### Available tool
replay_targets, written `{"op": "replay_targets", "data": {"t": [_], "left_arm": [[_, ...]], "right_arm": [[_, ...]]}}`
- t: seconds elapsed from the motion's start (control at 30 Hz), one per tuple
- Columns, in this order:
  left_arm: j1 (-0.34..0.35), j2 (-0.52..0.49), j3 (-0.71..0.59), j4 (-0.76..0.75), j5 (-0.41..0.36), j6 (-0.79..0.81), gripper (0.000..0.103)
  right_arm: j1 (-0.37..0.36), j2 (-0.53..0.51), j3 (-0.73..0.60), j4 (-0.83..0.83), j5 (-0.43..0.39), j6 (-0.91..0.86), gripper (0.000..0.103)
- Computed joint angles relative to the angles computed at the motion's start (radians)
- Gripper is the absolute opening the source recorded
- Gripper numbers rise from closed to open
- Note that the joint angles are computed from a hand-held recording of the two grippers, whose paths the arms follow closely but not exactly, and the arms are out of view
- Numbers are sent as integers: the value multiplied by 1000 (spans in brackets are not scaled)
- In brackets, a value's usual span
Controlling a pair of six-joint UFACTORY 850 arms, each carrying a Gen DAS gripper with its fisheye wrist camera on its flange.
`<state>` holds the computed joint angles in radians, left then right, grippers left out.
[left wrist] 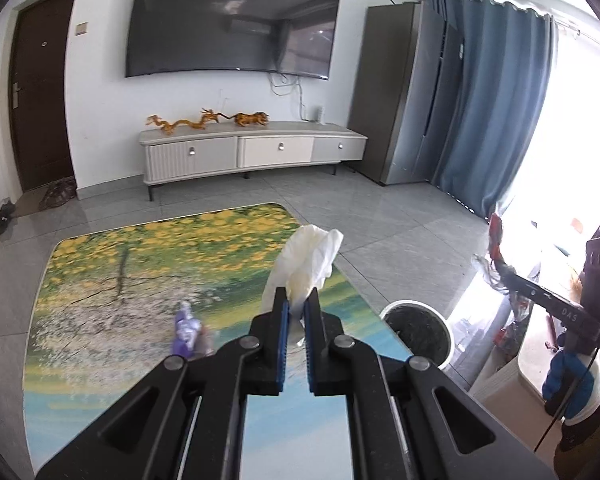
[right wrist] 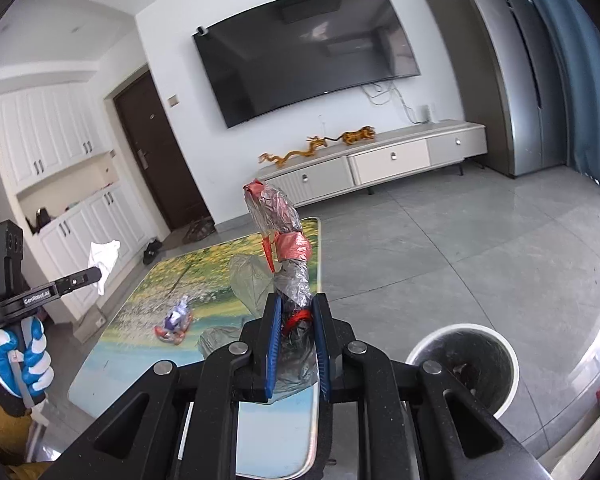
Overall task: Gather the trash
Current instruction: 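Carry the tissue and clear bag to the bin and release both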
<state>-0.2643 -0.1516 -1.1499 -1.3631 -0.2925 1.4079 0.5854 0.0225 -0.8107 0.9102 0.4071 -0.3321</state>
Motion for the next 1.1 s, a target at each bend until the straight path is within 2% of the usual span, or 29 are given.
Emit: {"op": "replay_targets", "data": {"t": [0.27,0.5,0.73,0.9,1.0,1.07,1.1], "left_arm": [[-130,-133,-151,192,-11,-199,7],[-262,-343,-351,508,-49,-492,7],[-352,-592,-628,815,-148,-819,7],[-380,-754,-831,891,-264,-953,7],[-390,-822,-916,913,-302,-992,8],[-394,-863,-971,912,-333,-1001,8],[-397,-887,-1004,916,-347,-1013,8]], "right_arm": [[-98,30,79,-103,9,171,15],[-203,12,139,-167,-10,342,15],[-318,-68,136,-299,-75,522,16],[-378,-155,86,-379,-135,590,18],[-401,-204,61,-418,-159,628,18],[-412,-234,46,-422,-172,639,22],[-417,-248,40,-415,-179,639,28]]}}
